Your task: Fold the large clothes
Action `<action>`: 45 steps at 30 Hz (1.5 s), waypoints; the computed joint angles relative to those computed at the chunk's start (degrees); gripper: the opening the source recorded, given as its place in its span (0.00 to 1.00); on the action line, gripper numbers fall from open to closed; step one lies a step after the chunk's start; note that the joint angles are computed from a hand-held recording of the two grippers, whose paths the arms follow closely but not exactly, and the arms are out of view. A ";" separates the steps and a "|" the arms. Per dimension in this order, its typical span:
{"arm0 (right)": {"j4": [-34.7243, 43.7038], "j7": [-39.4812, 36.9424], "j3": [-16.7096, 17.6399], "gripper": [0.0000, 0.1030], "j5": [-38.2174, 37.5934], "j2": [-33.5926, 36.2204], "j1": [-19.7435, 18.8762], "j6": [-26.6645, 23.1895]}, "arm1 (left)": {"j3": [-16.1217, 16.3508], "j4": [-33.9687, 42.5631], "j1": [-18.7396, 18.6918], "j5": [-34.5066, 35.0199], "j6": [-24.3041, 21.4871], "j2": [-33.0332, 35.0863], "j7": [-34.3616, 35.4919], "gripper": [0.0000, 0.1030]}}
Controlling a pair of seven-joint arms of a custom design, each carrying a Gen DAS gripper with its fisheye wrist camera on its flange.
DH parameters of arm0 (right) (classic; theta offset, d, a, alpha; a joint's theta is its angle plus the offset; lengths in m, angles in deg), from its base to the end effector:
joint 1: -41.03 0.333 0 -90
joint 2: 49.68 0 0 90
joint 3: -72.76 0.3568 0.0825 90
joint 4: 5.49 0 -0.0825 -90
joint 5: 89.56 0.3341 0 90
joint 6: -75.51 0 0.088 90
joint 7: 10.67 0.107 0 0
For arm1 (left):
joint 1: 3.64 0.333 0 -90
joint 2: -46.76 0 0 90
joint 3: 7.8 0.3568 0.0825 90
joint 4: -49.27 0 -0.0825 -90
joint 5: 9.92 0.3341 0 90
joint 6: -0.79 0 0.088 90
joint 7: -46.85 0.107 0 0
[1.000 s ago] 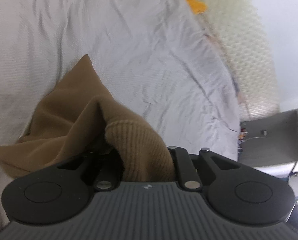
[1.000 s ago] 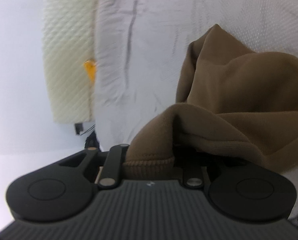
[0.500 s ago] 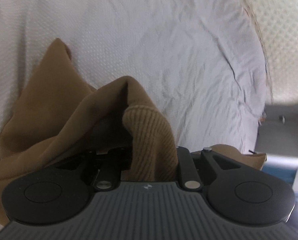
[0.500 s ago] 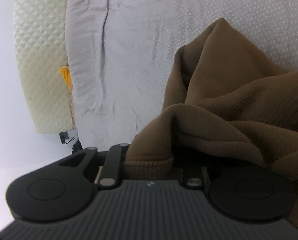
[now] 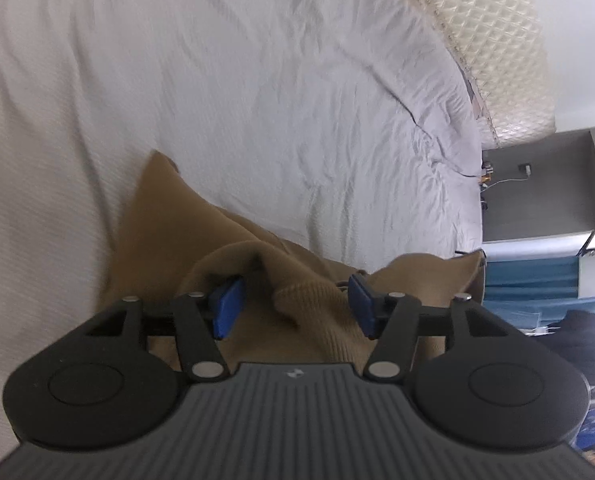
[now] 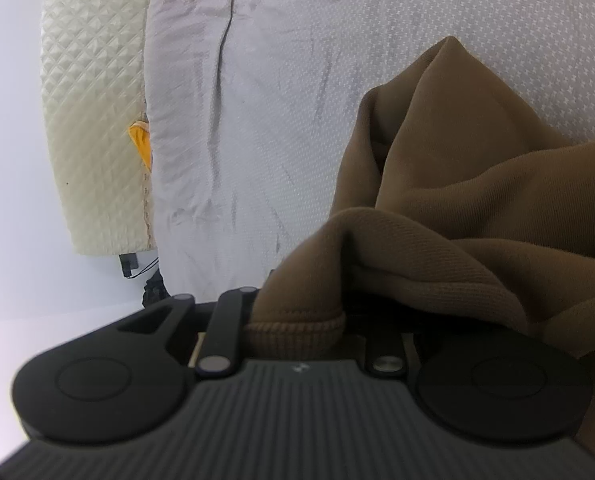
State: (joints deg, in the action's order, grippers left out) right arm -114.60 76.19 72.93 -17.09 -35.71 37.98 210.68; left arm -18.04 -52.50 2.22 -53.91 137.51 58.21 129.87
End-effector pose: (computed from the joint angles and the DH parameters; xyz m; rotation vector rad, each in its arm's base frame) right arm 0.6045 -0.0181 0.4675 -0.7727 2.1022 0.6177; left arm 0.6134 -0.0436 0.5518 2.3318 -1.3486 1.0140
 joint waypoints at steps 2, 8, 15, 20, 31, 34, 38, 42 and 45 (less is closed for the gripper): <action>0.40 0.74 -0.03 0.27 -0.40 0.23 0.03 -0.10 | 0.57 -2.11 -0.68 2.12 2.71 -2.21 -1.78 0.69; 0.12 0.86 0.02 0.27 0.49 0.32 -0.35 -0.34 | 0.77 -9.79 -5.30 11.12 14.43 -10.03 -5.66 0.69; -0.68 -0.88 -0.19 0.27 2.40 -0.21 -0.99 -1.61 | -4.75 -11.93 -16.07 4.76 29.27 -9.67 1.97 0.69; -0.78 -1.32 -0.37 0.28 4.09 -0.18 -1.36 -2.66 | -3.87 -5.22 -24.22 24.99 33.95 -1.10 -12.72 0.69; 0.64 -1.27 -0.85 0.37 7.61 1.02 -4.11 -9.47 | 9.50 12.56 -38.34 65.34 11.85 11.70 -43.43 0.67; 1.11 -2.79 -1.31 0.38 6.93 0.80 -5.24 -12.99 | 7.65 11.76 -36.37 65.83 12.44 11.52 -46.10 0.67; -0.71 -6.45 -2.14 0.43 10.39 0.01 -7.64 -17.98 | 5.34 14.20 -34.65 68.01 10.65 13.13 -47.88 0.67; -2.53 -9.33 -3.56 0.45 12.45 -2.03 -8.94 -19.72 | 3.00 13.99 -32.79 70.01 10.70 12.88 -50.31 0.67; -4.96 -14.95 -4.36 0.67 13.53 -5.40 -8.67 -18.29 | 1.92 12.99 -31.67 70.81 11.71 12.19 -51.93 0.67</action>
State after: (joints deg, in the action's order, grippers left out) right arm -119.56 61.24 68.57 -3.56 -41.12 29.31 192.39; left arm -16.12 -39.51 -29.46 16.89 149.23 70.40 77.94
